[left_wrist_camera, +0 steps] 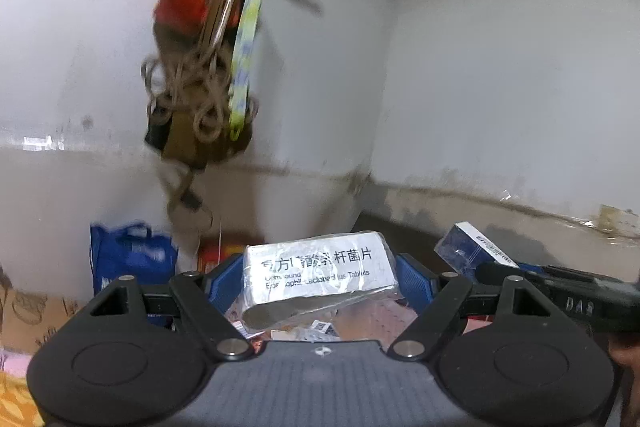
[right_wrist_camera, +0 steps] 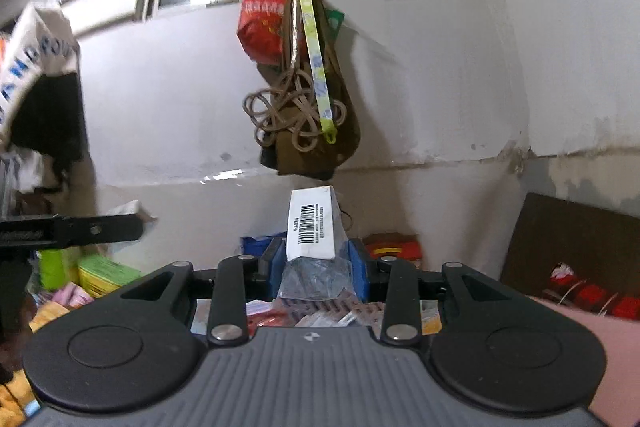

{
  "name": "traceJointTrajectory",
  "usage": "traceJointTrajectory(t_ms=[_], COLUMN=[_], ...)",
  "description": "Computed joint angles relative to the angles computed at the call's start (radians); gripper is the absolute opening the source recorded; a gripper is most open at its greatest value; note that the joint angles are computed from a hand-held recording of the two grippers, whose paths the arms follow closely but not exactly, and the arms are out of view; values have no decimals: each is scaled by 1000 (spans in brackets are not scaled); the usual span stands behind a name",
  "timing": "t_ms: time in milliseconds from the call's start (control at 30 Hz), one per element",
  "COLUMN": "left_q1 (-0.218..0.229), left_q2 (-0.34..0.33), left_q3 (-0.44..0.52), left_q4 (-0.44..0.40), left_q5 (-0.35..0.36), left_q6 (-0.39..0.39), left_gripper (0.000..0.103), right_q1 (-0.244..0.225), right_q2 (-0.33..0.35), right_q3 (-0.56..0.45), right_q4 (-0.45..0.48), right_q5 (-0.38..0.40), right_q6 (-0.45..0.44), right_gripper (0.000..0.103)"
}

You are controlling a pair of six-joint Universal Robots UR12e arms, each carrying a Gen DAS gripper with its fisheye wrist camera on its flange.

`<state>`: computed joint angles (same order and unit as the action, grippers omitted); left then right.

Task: Organize objects
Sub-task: 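Lift both held items over the clear basket and open both grippers, then grasp the clear-wrapped white box with the right gripper while the left gripper grasps the purple-white box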

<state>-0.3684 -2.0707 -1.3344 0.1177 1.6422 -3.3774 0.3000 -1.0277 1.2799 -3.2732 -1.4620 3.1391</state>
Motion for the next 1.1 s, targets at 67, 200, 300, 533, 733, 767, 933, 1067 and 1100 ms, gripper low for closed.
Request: traceJointTrajectory(t_ms=[67, 200, 300, 533, 733, 767, 933, 1067, 1100], left_q1=[14, 15, 15, 18, 32, 37, 76, 67, 67], left_q2=[-27, -96, -135, -66, 15, 20, 21, -1, -7], left_q3=[66, 179, 233, 75, -148, -170, -182, -133, -123], left_q4=[-104, -245, -333, -180, -62, -77, -180, -269, -286], left_q5=[-52, -33, -2, 47, 77, 93, 46, 83, 88], left_q6=[-16, -9, -34, -34, -41, -67, -198, -137, -136], left_gripper=[83, 91, 93, 94, 101, 100, 96, 96, 96], right_q1=[3, 13, 13, 2, -9, -6, 2, 8, 9], right_q2=[33, 88, 122, 74, 15, 11, 23, 36, 39], right_q3=[-65, -143, -195, -85, 74, 85, 71, 45, 38], right_q4=[78, 137, 211, 139, 133, 173, 305, 381, 398], right_q5=[-1, -48, -61, -33, 6, -10, -2, 4, -1], right_q6=[-11, -68, -71, -40, 58, 76, 36, -10, -14], right_gripper=[38, 43, 54, 89, 103, 103, 103, 103, 103])
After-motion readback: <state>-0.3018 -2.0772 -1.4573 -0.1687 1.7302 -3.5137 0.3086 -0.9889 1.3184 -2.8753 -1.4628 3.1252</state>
